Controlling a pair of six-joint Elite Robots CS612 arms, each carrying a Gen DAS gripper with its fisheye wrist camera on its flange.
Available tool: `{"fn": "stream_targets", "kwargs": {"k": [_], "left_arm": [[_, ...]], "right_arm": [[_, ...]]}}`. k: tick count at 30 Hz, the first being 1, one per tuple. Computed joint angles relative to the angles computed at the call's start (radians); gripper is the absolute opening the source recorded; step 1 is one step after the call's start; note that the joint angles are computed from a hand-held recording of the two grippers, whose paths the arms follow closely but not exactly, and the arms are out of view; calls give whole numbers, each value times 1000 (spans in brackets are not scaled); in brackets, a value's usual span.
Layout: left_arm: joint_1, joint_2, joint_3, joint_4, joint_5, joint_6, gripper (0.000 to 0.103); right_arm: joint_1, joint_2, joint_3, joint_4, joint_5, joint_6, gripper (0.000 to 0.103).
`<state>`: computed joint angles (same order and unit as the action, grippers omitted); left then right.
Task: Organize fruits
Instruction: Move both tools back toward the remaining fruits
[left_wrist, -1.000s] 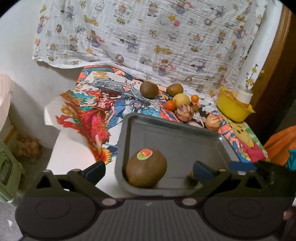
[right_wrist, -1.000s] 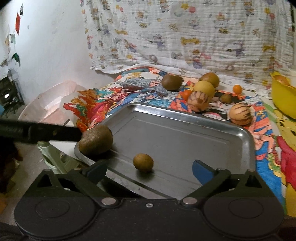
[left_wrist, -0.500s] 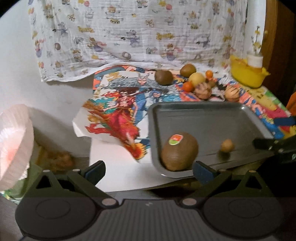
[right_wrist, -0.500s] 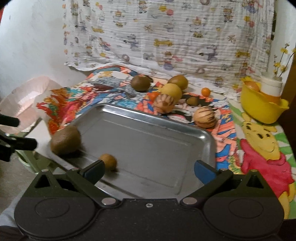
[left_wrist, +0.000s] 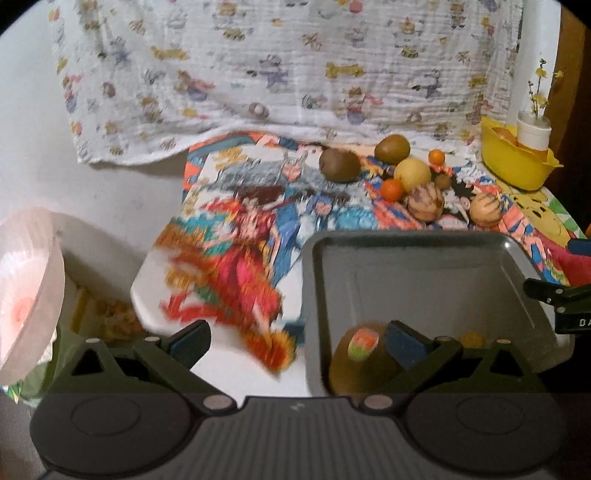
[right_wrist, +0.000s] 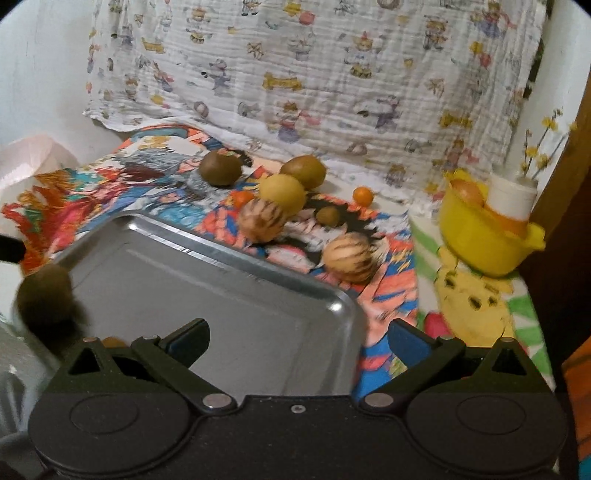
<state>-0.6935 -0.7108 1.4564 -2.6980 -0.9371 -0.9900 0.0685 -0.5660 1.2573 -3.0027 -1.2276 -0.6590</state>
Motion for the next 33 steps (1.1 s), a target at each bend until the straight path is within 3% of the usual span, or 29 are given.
{"fn": "stream_targets", "kwargs": {"k": [9,19,25,33], "left_arm": [[36,70,-133,-25,-22,73,102],[65,152,-275,-12,-85,160,102],[90,206,-369,-51,-150,169,102],[121,297,-525,-43,-245,130,102]], "right_arm": [[8,74,-141,47,-1,15,102],[19,142,-251,59,-40,-53,102],[17,180,-338,126,-59,-25,102],[15,248,-474,256,-29,42,100]]}}
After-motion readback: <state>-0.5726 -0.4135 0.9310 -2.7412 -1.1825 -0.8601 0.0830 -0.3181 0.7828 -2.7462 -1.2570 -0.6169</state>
